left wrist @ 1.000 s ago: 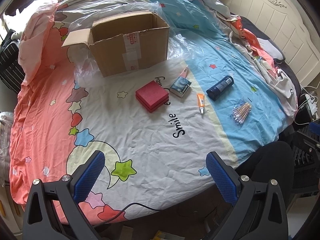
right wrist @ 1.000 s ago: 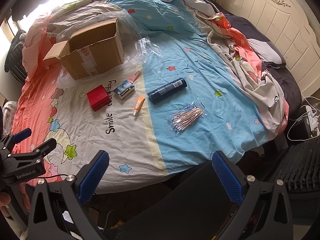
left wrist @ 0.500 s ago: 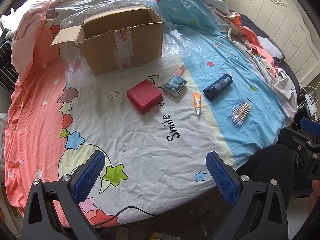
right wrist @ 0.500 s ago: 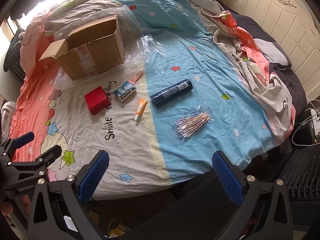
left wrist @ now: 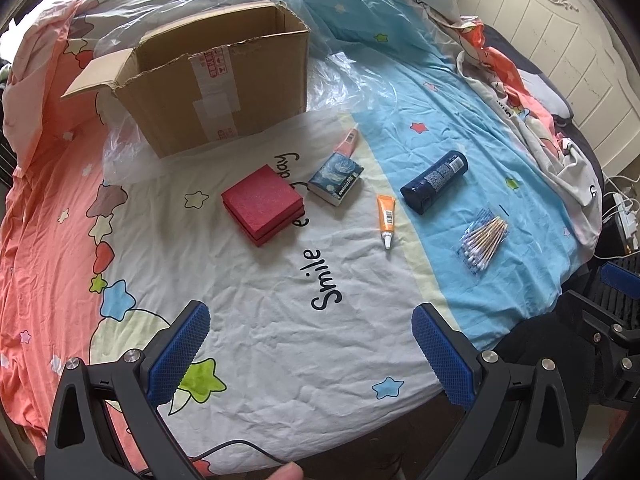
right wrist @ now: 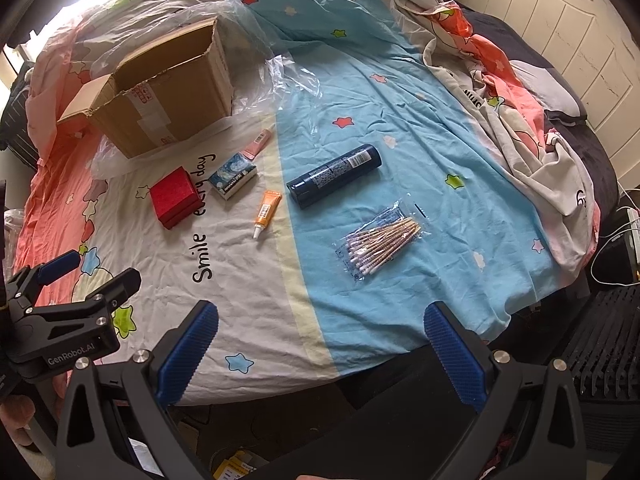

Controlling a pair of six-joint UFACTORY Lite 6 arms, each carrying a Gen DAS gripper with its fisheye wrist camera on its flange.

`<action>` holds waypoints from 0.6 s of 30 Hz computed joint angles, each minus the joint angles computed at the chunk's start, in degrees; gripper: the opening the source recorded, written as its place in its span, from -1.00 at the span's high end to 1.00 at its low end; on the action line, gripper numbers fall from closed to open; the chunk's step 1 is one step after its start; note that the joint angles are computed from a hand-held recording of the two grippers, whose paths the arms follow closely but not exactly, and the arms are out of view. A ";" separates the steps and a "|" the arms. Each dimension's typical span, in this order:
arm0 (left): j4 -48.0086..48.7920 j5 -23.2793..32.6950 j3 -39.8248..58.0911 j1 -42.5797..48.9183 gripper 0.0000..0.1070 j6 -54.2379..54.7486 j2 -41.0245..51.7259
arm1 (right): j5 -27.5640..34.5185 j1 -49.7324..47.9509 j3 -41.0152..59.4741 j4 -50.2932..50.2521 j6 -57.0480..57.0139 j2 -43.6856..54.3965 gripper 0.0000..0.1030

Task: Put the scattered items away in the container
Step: 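Move both tools toward the orange tube and the cotton swab bag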

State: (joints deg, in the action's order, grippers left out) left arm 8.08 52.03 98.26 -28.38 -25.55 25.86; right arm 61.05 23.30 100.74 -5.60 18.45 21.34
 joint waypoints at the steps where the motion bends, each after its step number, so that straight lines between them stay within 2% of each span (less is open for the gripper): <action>1: 0.02 -0.24 0.42 -0.28 -0.93 -0.26 0.78 | -0.25 -0.59 -0.32 0.42 -0.25 0.17 -0.99; 9: 0.80 -1.89 5.85 -2.51 -0.93 -1.21 7.45 | -2.45 -3.85 -1.36 1.64 -1.58 2.13 -0.99; 18: -0.69 0.38 22.71 -3.43 -0.93 0.74 21.52 | -3.47 -6.10 3.91 0.08 -3.19 8.55 -0.99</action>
State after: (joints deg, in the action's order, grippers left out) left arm 7.39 52.42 120.96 -31.81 -24.81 47.38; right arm 57.58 17.20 104.65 -5.52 15.26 29.89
